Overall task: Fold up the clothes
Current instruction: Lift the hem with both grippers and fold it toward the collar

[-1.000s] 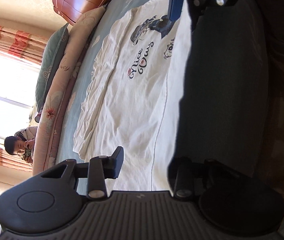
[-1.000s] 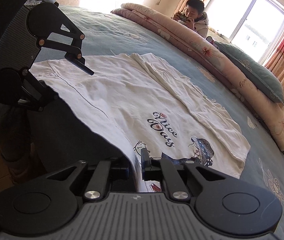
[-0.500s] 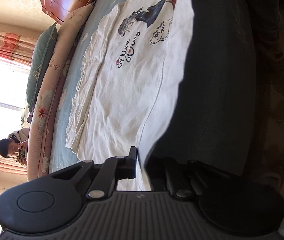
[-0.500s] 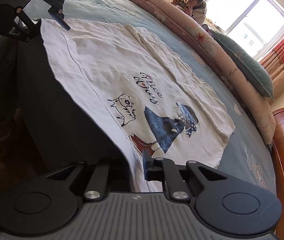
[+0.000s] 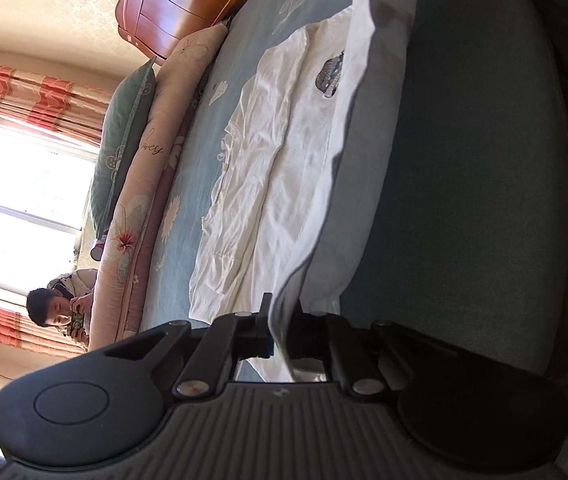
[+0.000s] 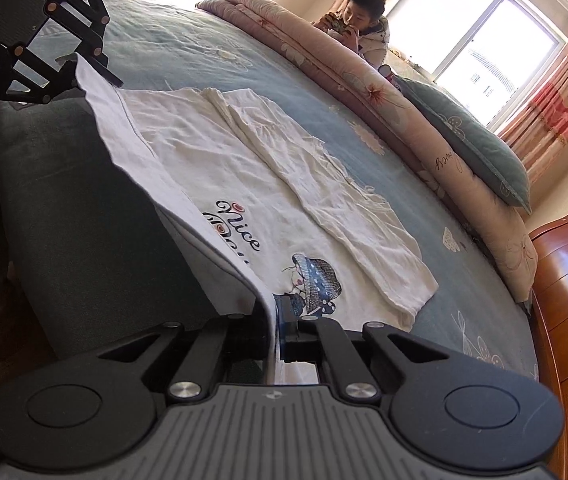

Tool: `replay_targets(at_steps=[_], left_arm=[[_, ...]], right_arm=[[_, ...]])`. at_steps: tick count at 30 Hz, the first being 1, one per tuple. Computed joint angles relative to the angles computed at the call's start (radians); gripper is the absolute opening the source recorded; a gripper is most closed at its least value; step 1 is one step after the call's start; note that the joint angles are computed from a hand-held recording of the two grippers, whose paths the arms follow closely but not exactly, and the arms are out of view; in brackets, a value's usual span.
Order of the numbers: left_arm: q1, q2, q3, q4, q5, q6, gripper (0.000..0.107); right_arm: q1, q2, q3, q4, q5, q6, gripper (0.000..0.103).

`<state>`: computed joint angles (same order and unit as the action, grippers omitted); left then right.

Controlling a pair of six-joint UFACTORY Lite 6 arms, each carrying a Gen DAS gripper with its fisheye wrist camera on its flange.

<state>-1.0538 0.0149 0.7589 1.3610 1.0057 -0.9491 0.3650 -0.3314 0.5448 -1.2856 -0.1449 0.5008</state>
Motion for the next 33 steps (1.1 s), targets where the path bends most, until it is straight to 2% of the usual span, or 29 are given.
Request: replay_targets(at_steps=[2, 9, 10, 13, 14, 21, 27, 31, 33], left_arm=[[0.054, 0.016, 0.034, 0.035, -0.025, 0.005, 0.004], [0.226, 0.109, 0.149, 0.167, -0.111, -0.031, 0.004], [0.249, 0.126, 0.167, 0.187, -0.123, -0.039, 0.005], [0.317, 0.19, 0.239, 0.234, -0.159, -0.063, 0.005], [0.335, 0.211, 0.262, 0.246, -0.167, -0.069, 0.005], [0.484, 0.385, 0.475, 0.29, -0.27, -0.065, 0.006], [0.583, 0.559, 0.685, 0.298, -0.346, -0.027, 0.007], [0.641, 0.668, 0.825, 0.267, -0.401, 0.026, 0.008], [0.665, 0.719, 0.89, 0.263, -0.419, 0.05, 0.009]], right_arm=[[-0.007, 0.058, 0.063, 0.086, -0.003, -0.08, 0.005], [0.016, 0.279, 0.276, 0.767, -0.001, -0.728, 0.005], [0.017, 0.311, 0.309, 0.797, -0.007, -0.758, 0.005], [0.005, 0.431, 0.439, 0.727, -0.01, -0.68, 0.005], [0.001, 0.471, 0.488, 0.67, -0.008, -0.618, 0.005], [-0.016, 0.786, 0.898, -0.016, 0.045, 0.113, 0.006], [-0.025, 1.074, 1.27, -0.624, 0.044, 0.741, 0.006], [-0.029, 1.276, 1.559, -1.038, -0.006, 1.16, 0.006], [-0.034, 1.408, 1.766, -1.247, -0.078, 1.369, 0.006]])
